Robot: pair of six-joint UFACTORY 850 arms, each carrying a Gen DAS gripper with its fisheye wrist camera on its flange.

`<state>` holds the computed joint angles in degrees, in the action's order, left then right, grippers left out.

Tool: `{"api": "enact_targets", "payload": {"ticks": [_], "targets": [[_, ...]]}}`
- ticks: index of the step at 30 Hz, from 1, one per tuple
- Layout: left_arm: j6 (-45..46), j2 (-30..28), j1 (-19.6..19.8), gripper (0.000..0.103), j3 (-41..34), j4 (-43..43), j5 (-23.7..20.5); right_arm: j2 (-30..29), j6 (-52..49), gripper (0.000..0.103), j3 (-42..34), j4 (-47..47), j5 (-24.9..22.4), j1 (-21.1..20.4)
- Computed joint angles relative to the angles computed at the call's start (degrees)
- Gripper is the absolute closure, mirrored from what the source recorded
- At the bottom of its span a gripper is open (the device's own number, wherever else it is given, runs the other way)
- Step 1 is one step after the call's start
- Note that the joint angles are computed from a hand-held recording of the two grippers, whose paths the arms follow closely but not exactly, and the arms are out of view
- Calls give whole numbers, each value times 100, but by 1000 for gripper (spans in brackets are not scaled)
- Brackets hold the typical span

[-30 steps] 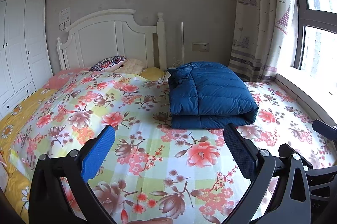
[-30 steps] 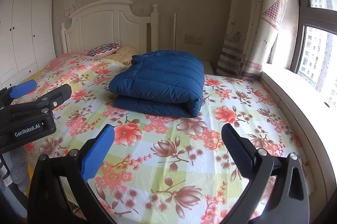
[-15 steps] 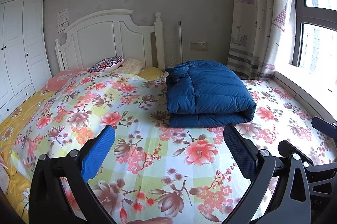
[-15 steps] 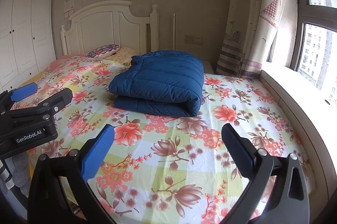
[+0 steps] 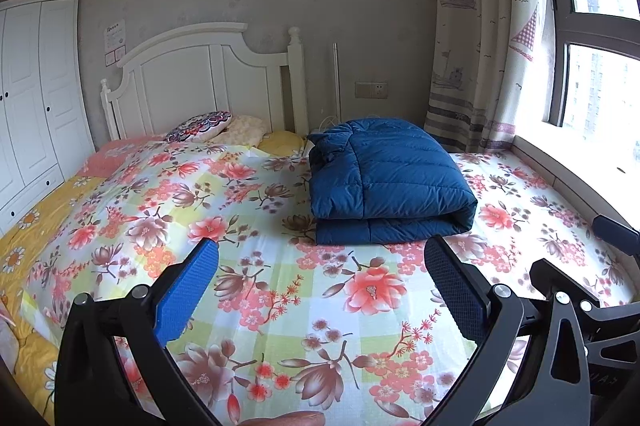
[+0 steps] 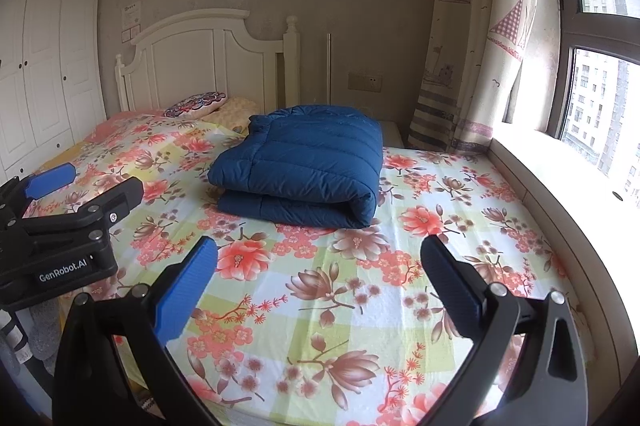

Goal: Fold large clothes

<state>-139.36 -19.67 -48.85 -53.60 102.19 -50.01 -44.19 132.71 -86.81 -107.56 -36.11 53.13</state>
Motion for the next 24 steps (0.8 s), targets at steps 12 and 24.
{"api": "enact_targets", "payload": {"ticks": [12, 24], "targets": [[132, 51, -42, 4, -11, -63, -45, 185, -31, 2, 140, 20, -130, 13], [191, 125, -62, 4, 12, -59, -48, 264, -5, 2, 210, 10, -207, 18]]}}
